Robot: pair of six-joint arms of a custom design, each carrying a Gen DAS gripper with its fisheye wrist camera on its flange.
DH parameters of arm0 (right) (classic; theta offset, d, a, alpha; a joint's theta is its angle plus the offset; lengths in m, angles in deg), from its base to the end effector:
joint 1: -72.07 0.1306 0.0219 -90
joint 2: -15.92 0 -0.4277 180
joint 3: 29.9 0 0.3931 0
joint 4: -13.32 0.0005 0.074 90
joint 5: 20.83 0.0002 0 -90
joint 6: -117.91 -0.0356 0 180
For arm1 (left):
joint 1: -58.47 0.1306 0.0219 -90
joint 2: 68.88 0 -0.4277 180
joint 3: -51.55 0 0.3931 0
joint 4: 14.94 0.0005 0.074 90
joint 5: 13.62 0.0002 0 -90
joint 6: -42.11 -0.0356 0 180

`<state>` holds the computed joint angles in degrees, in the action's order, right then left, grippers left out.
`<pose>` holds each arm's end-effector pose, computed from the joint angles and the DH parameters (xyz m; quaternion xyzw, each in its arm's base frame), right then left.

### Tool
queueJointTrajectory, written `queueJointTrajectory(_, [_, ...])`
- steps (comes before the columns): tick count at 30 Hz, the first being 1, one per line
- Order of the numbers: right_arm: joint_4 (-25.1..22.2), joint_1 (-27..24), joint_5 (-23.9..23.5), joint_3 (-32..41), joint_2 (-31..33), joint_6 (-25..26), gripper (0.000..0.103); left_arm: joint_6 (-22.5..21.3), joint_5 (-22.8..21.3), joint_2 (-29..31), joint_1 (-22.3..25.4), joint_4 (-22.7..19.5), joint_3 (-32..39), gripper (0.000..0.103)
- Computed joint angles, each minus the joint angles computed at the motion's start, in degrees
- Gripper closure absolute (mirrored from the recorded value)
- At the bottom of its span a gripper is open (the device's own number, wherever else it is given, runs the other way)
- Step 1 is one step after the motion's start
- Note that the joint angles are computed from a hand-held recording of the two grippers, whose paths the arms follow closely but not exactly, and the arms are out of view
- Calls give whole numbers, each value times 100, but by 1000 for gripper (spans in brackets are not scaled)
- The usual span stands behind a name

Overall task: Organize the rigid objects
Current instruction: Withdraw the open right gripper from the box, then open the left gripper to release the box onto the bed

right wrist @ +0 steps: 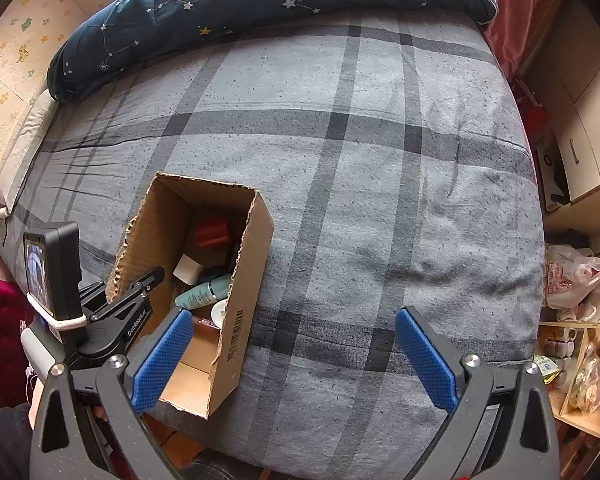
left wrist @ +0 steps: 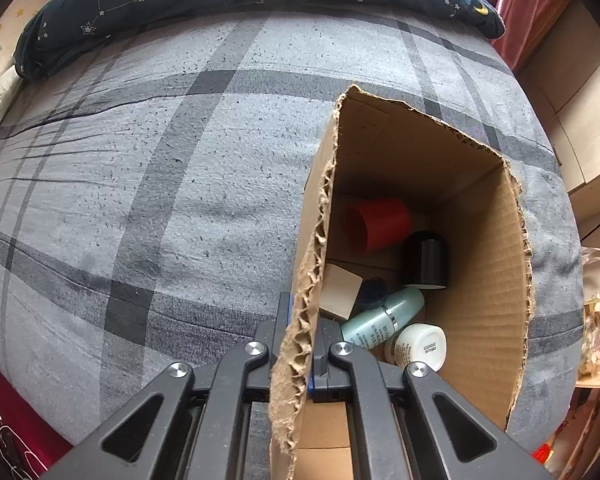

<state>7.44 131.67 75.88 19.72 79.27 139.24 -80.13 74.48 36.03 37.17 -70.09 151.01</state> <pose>0.1634 0.2692 0.3827 -0.8106 0.0981 -0.2940 0.4969 0.5377 -0.2089 0.4110 0.4319 0.8654 0.0402 0.2510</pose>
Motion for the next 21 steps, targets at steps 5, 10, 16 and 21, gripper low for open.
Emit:
queueJointTrajectory(5, [-33, 30, -36, 109, 66, 25, 0, 21, -138, 114, -10, 120, -23, 99])
queueJointTrajectory(10, [-94, 35, -98, 201, 118, 39, 0, -9, -221, 201, 11, 243, -58, 99])
queueJointTrajectory(16, [-148, 9, -203, 234, 139, 177, 0, -85, -414, 257, 22, 392, -80, 95])
queueJointTrajectory(21, [-236, 3, -329, 241, 116, 281, 0, -112, -575, 209, -17, 520, -167, 93])
